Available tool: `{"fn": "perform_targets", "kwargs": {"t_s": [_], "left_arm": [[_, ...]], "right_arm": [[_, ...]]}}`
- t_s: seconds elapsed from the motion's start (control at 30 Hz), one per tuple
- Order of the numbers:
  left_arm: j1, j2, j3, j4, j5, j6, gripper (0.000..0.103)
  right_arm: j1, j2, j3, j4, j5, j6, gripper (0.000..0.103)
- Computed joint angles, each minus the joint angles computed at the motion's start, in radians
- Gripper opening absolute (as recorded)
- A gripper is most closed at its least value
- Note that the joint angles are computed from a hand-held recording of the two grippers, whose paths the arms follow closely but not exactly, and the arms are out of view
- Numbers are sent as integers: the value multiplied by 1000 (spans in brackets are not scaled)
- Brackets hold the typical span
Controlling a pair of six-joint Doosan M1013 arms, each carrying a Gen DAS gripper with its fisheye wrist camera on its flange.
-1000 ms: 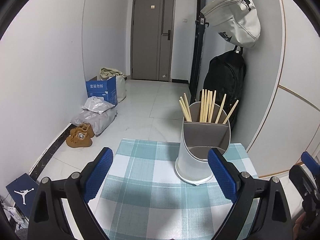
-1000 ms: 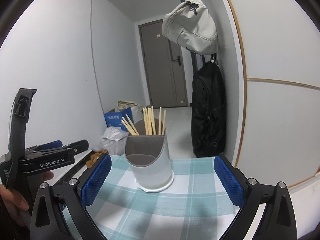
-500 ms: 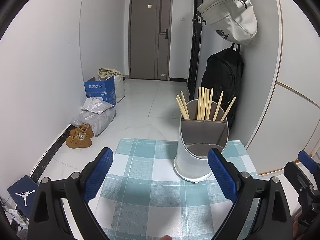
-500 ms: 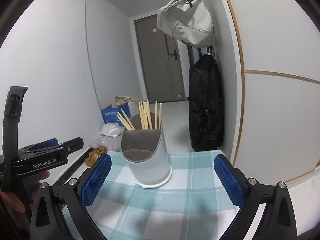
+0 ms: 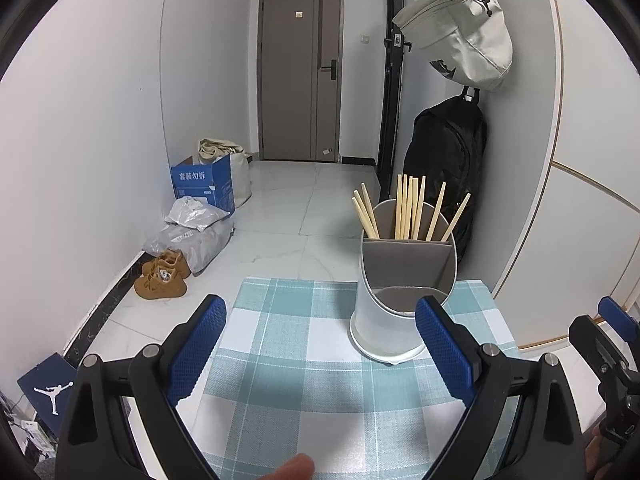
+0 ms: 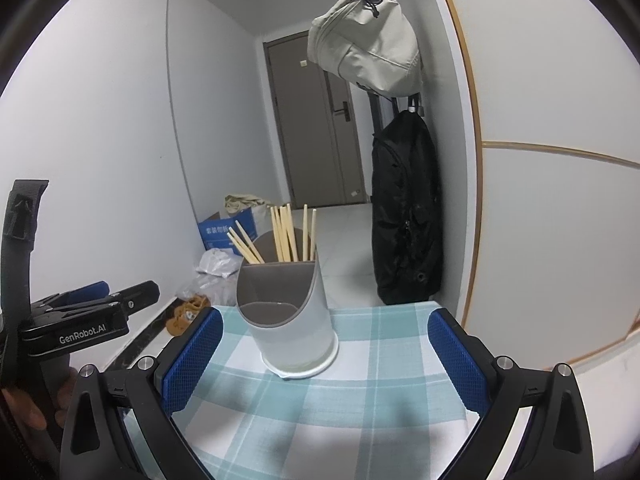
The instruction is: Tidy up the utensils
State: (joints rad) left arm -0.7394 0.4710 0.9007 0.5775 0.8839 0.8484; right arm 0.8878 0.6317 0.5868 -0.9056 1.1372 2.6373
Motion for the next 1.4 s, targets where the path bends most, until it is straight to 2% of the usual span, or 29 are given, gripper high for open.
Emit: {"fn": "perform_targets", "kwargs": {"t_s": [0.13,0.83,1.4], "left_arm": [[-1,-7,11,17,-18,-13,93],[4,-8,11,-12,-11,-6,93],[-4,-6,12,14,-5,-9,93]], "right_arm": [[3,0,-1,-3,1,-8,103],[2,-4,8,2,-12,-18,103],[3,-3,3,7,-11,-28,103]]}}
